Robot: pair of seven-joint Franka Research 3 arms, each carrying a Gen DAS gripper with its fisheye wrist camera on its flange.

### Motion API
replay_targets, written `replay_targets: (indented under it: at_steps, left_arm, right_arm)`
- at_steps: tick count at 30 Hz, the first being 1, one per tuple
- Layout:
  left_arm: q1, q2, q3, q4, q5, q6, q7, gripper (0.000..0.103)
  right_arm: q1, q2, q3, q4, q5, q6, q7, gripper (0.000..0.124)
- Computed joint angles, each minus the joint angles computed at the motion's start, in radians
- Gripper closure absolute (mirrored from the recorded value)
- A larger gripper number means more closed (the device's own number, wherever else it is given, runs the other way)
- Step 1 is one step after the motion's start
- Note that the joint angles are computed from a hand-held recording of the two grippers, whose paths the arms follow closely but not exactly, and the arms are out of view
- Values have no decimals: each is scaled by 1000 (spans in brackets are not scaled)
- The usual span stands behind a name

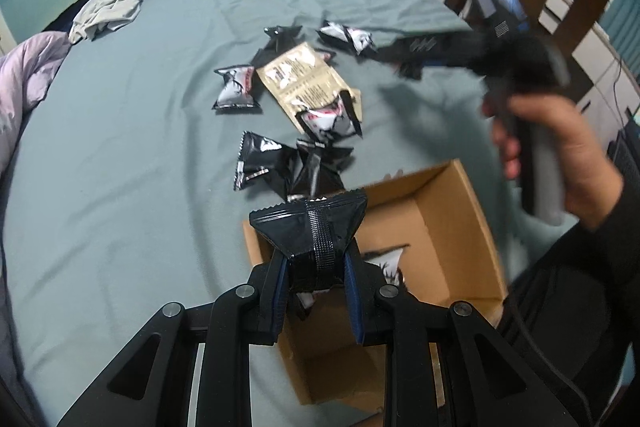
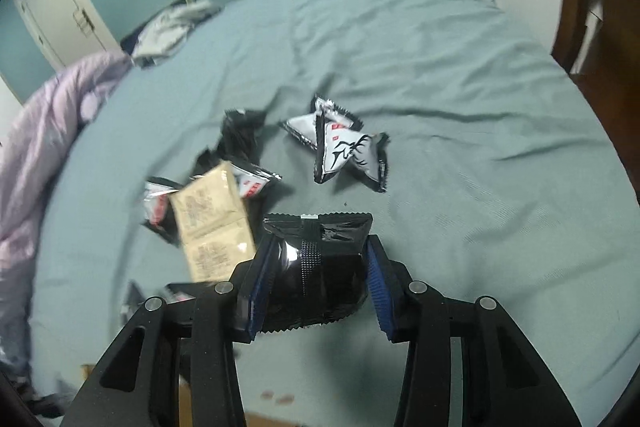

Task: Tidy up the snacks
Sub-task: 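Carry both black packets over the box and release the left tool's packet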

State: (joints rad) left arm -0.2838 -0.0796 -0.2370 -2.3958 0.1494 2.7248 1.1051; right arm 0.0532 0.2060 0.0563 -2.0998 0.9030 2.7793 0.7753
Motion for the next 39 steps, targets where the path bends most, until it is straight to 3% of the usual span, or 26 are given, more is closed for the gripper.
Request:
replay_targets:
  at_steps: [6,15,21,35,39]
  left_arm:
    - [-27,-15,1,-17,-98,-20,74,79]
    - [-45,-4,-17,-4,-61,-76,67,79]
    - [-46,34,-20,20,-77,-137,89,79]
    - [-42,100,-34,61,1,-208,50,73]
    - [-44,85,-37,51,-17,-182,59,53]
  right_arm:
    - [-8,-203,-31,-175,225,-57,-211,82]
    - [36,-417,-145,-371,391,-167,-414,82]
    - [39,-461,-161,-422,333,-196,-386,82]
    - [89,-433,-134,-406,204,-128,-288,82]
    - [93,-427,-140,-400,203,-132,-279,82]
